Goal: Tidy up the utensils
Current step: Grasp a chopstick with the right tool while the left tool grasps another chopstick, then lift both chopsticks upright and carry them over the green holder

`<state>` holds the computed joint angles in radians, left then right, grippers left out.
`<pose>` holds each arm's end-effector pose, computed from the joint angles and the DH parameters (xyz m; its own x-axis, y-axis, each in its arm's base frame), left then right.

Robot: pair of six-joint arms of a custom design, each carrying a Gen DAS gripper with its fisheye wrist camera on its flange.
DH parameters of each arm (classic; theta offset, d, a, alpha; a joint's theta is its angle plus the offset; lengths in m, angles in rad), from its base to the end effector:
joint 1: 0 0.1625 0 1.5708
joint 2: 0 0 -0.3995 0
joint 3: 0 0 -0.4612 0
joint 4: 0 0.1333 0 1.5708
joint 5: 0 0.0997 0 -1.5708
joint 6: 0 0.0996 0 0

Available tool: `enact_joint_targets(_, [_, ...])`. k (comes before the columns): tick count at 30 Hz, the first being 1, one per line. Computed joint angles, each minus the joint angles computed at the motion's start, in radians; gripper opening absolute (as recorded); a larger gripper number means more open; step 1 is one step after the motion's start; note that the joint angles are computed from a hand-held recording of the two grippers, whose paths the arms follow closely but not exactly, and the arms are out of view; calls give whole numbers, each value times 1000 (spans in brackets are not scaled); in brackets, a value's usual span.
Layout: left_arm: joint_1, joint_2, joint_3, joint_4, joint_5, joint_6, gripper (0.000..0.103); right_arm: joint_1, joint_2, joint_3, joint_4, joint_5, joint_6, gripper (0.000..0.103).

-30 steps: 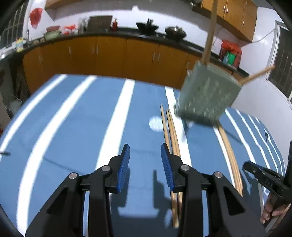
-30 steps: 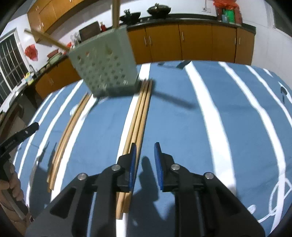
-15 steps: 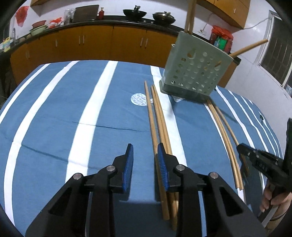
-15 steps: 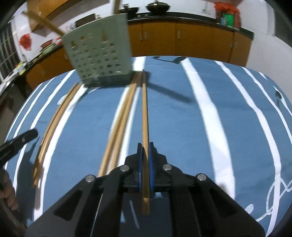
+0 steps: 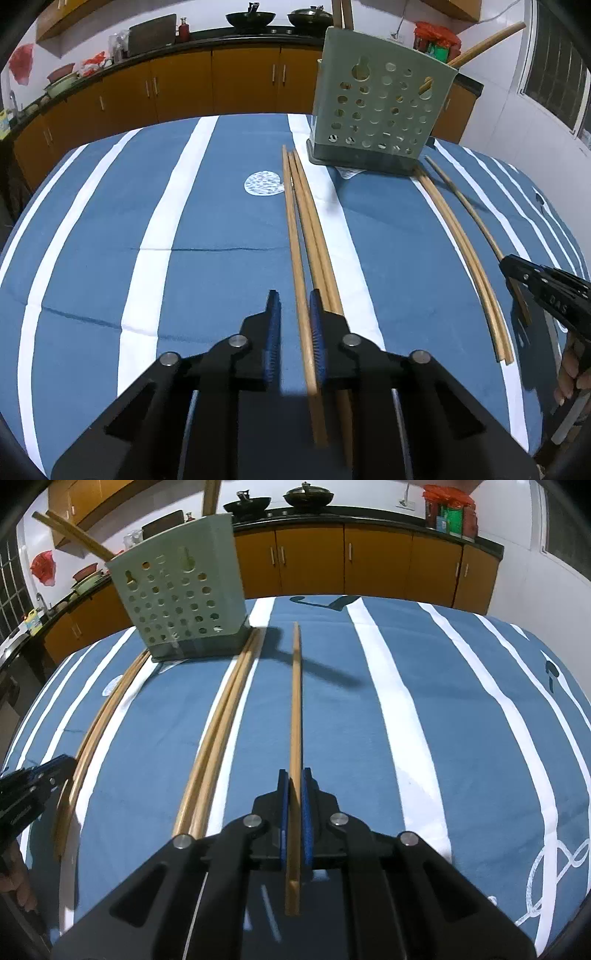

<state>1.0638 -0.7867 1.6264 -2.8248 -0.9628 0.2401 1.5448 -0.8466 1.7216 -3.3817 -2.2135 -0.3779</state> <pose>-0.1805 -0.7167 0.0673 -0.6997 0.3822 -0.6036 0.6289 0.7303 -0.2667 0.0558 -0.6853 0.1407 -0.7378 0.2489 0.6275 -0.2763 0.7367 -0.6172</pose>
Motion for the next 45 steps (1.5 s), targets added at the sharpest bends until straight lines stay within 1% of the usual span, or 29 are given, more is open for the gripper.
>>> enact_joint_targets(1, [0, 5, -6, -2, 14, -2, 7, 2, 4, -2, -5, -4, -8, 9])
enact_joint_targets(3, [3, 10, -17, 1, 26, -14, 8, 5, 12, -8, -14, -14, -25, 9])
enact_joint_targets(7, [17, 3, -30, -4, 59, -48, 7, 0, 15, -15, -33, -27, -24, 8])
enact_joint_targets(11, [32, -11, -28, -4, 44, -63, 8, -11, 7, -13, -47, -23, -16, 8])
enact_joint_targets(15, [31, -7, -30, -9, 45, -62, 8, -14, 3, -11, -44, -17, -13, 9])
enact_joint_targets(22, [33, -7, -33, -2, 21, -64, 8, -15, 3, -13, -39, -14, -18, 10])
enact_joint_targets(26, [32, -8, -31, 3, 6, -55, 8, -14, 3, -13, -37, -13, -22, 9])
enact_joint_targets(32, [31, -7, -32, 5, 0, -60, 8, -15, 1, -12, -36, -12, -21, 9])
enact_joint_targets(45, [29, -8, -28, 4, 15, -39, 8, -17, -2, -7, -35, -5, -17, 9])
